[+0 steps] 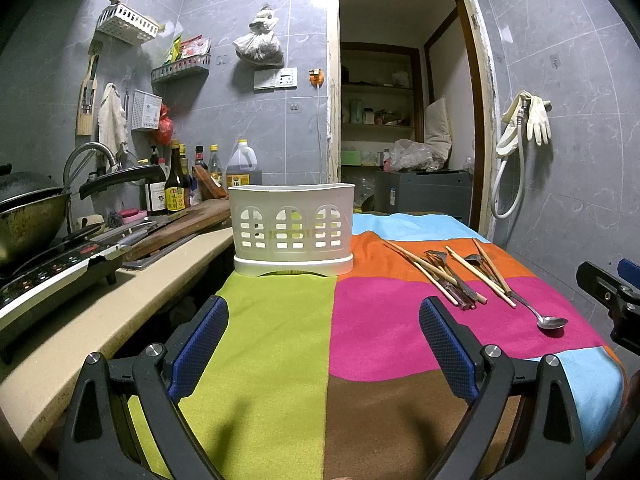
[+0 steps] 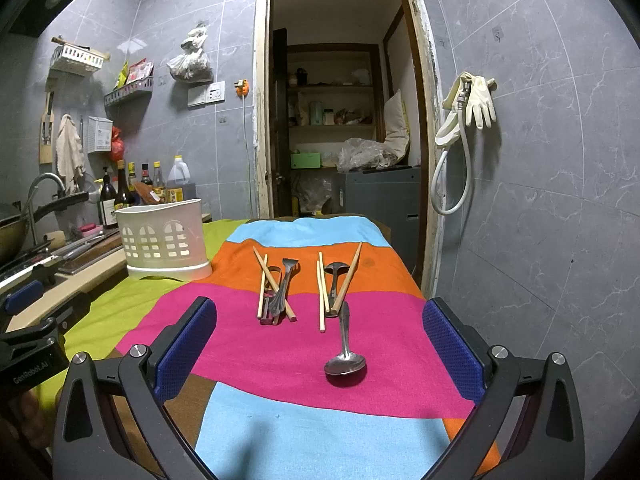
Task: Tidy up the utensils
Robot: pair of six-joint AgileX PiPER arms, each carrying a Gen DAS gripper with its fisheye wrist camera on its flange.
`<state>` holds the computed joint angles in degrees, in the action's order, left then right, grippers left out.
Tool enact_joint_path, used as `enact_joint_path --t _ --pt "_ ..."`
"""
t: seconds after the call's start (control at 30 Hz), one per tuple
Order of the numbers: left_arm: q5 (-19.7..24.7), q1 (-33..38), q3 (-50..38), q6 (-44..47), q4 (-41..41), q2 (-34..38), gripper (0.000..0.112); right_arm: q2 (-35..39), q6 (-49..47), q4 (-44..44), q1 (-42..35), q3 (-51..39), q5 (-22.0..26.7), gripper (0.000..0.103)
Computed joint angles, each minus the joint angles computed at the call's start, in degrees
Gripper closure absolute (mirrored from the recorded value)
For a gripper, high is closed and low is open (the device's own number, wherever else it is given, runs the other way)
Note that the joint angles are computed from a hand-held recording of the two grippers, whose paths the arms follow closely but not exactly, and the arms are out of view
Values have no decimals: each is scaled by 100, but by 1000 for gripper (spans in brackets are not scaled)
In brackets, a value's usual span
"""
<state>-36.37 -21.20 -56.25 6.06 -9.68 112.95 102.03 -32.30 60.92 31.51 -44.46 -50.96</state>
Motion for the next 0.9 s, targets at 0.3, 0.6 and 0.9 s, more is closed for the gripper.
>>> enact_joint_path --t 0.3,0.6,0.9 --pt "-17 0 3 -8 3 3 18 8 9 -11 -4 -4 -5 0" --pt "-10 2 4 -12 1 0 18 1 4 -9 -3 -4 0 0" --pt "3 6 4 -25 13 -3 18 35 58 -59 -28 -11 4 0"
